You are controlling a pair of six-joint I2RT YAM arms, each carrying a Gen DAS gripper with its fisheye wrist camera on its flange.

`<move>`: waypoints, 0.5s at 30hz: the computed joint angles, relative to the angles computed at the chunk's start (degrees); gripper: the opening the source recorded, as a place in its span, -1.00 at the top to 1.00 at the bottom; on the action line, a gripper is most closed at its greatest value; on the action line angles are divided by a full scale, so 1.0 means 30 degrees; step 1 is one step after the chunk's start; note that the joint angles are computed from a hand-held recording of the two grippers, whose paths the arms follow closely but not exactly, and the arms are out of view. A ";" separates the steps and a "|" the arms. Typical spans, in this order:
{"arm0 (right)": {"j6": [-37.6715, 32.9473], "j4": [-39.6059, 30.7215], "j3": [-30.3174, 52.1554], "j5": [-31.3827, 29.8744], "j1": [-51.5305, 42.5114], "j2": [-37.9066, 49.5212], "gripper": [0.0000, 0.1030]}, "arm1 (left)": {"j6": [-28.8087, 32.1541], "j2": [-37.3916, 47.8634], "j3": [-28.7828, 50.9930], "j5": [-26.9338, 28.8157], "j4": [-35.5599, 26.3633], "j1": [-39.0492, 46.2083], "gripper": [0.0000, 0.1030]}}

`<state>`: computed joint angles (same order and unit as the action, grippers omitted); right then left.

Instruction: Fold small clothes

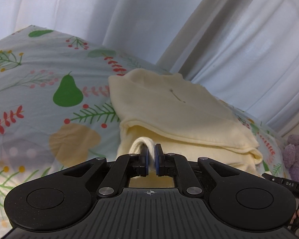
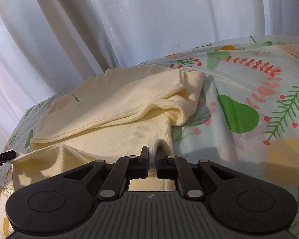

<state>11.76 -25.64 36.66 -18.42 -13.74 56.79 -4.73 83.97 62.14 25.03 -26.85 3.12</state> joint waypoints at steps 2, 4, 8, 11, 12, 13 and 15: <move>-0.0391 0.0587 -0.0091 0.1110 0.0868 0.0309 0.87 | 0.0198 0.0348 -0.0059 -0.0546 0.0226 -0.0238 0.84; -0.0660 0.0899 -0.0312 0.1840 0.1379 0.0043 0.85 | 0.0122 0.0701 0.0035 -0.0916 0.0219 -0.0233 0.81; -0.0966 0.1195 -0.0848 0.3494 0.1785 -0.1118 0.40 | -0.1287 0.0581 -0.0171 -0.1967 0.0774 0.0380 0.66; -0.1357 0.1891 -0.1623 0.2923 0.0623 -0.2610 0.01 | -0.0713 0.0480 -0.0248 -0.2472 0.1186 0.1028 0.65; -0.1550 0.1696 -0.1562 0.2055 -0.0039 -0.2657 0.01 | -0.0285 0.0578 -0.0181 -0.1467 0.1021 0.1418 0.65; -0.1804 0.1467 -0.1469 0.1420 -0.0456 -0.2541 0.01 | 0.0206 0.0745 -0.0053 -0.0521 0.0688 0.1693 0.51; -0.2616 0.1022 -0.1240 0.0622 -0.0818 -0.1948 0.01 | 0.1178 0.1037 0.0104 0.0276 0.0073 0.1582 0.27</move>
